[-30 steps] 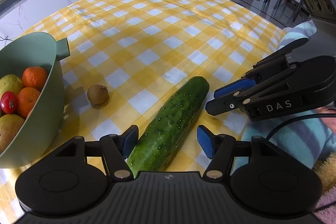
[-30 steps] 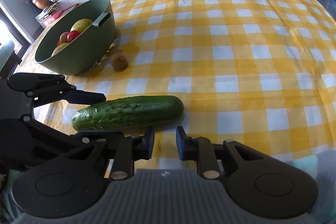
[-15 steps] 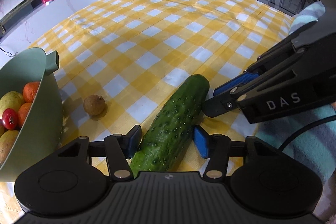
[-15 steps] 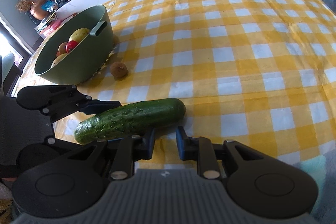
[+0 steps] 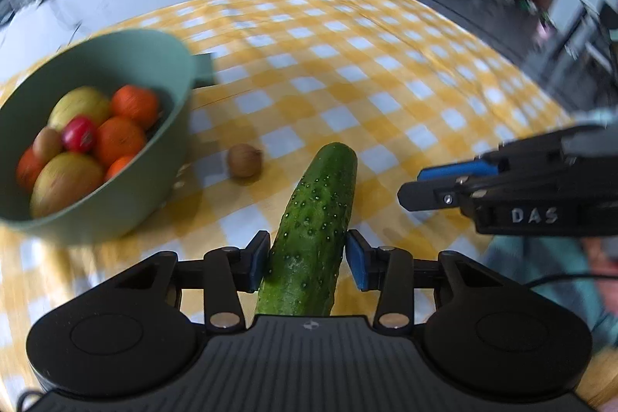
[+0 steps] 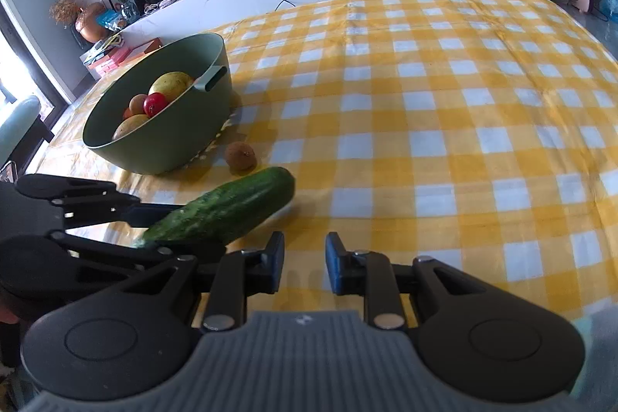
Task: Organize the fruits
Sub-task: 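Close the left tool on the cucumber's end and lift it, then close the right tool on the brown longan while the left tool holds the cucumber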
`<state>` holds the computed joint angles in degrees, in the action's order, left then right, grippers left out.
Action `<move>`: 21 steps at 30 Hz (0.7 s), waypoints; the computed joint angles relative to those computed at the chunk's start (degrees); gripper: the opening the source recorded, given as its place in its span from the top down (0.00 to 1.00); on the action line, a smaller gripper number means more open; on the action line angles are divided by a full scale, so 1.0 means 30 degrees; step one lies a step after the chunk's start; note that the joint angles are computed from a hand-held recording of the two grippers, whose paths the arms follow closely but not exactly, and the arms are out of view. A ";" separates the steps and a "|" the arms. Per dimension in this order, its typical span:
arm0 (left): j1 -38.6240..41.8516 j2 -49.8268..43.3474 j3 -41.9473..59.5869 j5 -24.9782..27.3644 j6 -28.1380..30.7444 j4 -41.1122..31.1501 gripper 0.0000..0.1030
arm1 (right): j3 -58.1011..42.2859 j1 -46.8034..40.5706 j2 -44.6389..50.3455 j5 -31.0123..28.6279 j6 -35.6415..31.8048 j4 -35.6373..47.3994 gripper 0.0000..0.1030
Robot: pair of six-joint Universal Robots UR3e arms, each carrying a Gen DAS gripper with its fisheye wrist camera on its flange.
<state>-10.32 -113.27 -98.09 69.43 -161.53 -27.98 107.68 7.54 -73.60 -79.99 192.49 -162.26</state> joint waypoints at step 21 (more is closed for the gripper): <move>0.1111 0.0470 -0.1468 0.0420 -0.2613 0.0769 0.54 | -0.8311 0.1654 0.6906 -0.0078 -0.3106 -0.0080 0.74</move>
<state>-6.98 -111.86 -102.50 70.69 -169.37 -25.67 82.75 12.50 -52.89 -80.22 183.17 -162.50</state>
